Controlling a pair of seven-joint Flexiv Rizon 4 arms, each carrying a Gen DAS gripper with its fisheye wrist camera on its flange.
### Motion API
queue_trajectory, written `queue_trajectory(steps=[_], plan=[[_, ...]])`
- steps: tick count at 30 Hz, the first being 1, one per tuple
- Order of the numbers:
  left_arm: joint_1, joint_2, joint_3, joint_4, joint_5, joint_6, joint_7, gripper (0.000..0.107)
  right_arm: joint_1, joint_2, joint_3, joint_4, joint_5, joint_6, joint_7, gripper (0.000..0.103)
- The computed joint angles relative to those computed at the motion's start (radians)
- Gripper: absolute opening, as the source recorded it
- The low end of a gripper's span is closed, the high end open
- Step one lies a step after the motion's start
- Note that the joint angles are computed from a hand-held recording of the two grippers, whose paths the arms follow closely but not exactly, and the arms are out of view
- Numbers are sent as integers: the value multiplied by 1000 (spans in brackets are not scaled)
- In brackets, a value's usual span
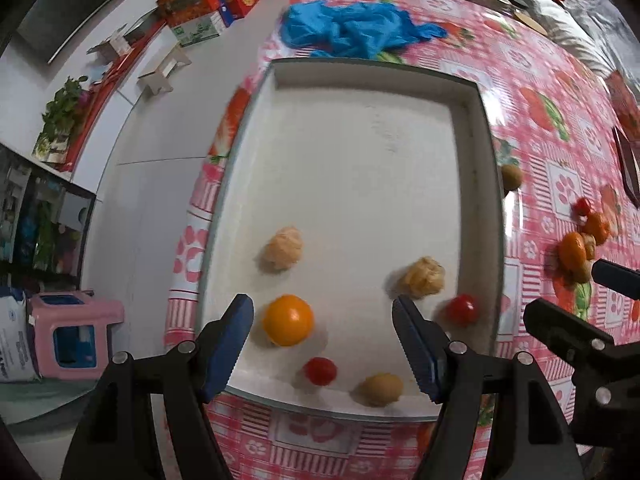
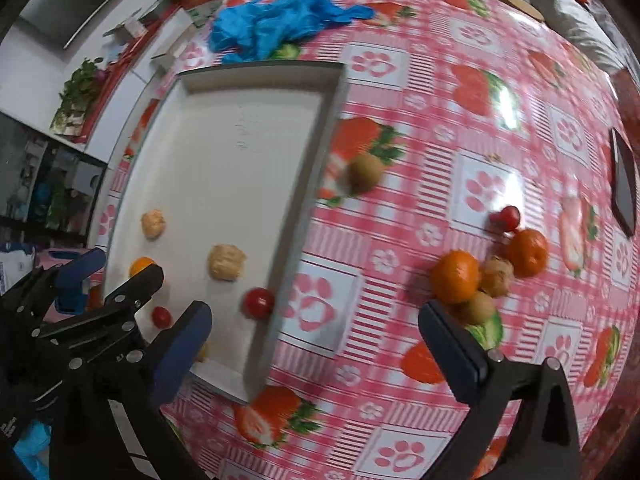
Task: Organize fruits
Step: 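Move both open tools back to the fruit cluster on the cloth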
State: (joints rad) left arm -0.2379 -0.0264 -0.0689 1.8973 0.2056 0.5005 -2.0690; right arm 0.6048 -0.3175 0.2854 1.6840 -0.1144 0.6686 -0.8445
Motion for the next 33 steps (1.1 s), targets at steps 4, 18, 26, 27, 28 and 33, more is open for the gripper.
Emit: queue_trajectory(steps=[4,18,26,27,28,33], plan=[[-13,-13,-13,-18,0,-9,-6,73,-12,27,-3,38,4,13,17,103],[-65,-72,-27,-91,14,-37,-14,73,-56,86,-4,117,30,31,31,103],[-92,-105,-36,-118,-22,-4,30,73,-96,174,-19,239,2,36,109,103],[-97,-111,-38,-123,-26,2,42,73,-104,190,-20,260,-4,27,121,103],[-101,-117,-40,-131,-27,8,53,73,-111,201,-20,275,-5,18,124,103],[-126,-161,-51,-166,-65,36,104,73,-148,259,-20,356,16,-34,130,103]])
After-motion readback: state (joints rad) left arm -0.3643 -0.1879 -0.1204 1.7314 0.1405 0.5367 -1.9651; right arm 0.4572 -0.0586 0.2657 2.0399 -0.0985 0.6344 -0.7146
